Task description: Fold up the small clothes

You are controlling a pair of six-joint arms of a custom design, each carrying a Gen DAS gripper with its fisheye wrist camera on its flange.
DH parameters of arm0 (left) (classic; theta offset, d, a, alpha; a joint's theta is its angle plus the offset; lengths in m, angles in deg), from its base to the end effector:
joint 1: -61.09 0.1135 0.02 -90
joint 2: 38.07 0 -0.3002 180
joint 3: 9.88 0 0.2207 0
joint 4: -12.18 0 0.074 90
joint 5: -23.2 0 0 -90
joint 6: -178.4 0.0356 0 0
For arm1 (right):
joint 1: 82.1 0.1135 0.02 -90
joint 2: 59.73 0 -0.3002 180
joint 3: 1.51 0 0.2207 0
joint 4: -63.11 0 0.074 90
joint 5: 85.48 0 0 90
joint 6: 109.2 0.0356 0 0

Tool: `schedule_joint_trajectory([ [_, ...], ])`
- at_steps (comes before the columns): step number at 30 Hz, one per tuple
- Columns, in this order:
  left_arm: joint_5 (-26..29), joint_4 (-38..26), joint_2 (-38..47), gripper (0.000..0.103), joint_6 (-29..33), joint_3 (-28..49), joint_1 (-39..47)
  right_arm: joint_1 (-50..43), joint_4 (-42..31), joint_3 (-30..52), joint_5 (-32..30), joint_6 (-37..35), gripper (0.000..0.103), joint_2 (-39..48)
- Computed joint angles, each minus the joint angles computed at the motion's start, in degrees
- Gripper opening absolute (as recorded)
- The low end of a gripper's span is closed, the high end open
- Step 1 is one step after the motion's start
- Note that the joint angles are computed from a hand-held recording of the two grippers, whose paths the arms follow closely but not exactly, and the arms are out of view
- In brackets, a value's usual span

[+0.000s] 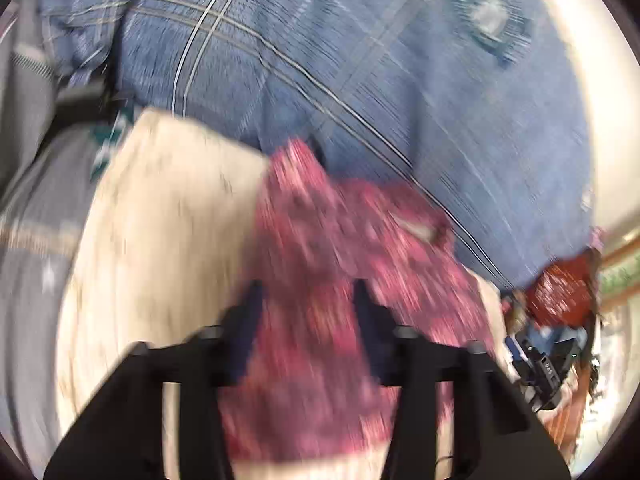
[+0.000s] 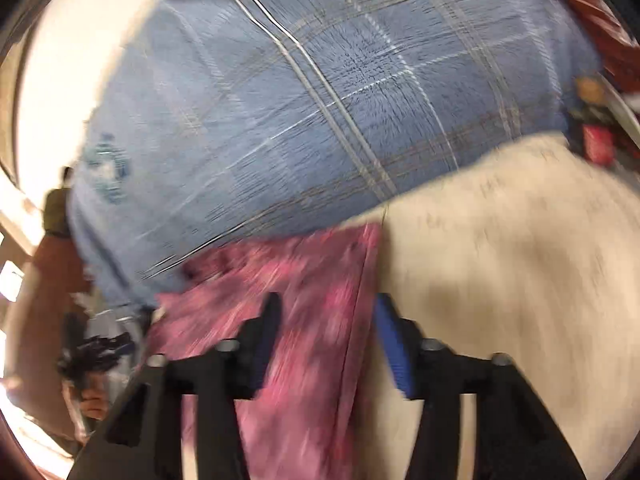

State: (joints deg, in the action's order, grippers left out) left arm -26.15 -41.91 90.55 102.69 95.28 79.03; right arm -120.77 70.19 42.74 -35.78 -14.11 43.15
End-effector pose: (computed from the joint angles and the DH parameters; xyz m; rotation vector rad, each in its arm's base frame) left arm 0.4178 0.1109 0.1615 0.0223 2.6170 -0.8514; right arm 0.2211 -0.1474 0.1385 0.5721 2.1982 0.5645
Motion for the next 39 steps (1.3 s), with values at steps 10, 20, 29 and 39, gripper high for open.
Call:
schedule_joint_trajectory([
  [10,8.56,1.78,-4.73,0.054,7.09,-24.56,6.11,-7.90,14.03,-20.81,-6.15,-2.58,0.058,4.95],
  [20,10.32,8.79,-3.22,0.005,-7.49,-22.09,6.27,-6.89,38.00,-21.91,-16.80,14.51,0.007,10.12],
  [29,5.92,7.28,-0.82,0.006,-2.38,-24.28,8.94,-9.30,17.16,-15.75,-7.90,-3.79,0.016,13.51],
  [39,1.47,5.08,-7.48,0.063,5.74,-14.79,7.77,-8.33,-0.31,-1.74,-6.23,1.85,0.054,0.12],
])
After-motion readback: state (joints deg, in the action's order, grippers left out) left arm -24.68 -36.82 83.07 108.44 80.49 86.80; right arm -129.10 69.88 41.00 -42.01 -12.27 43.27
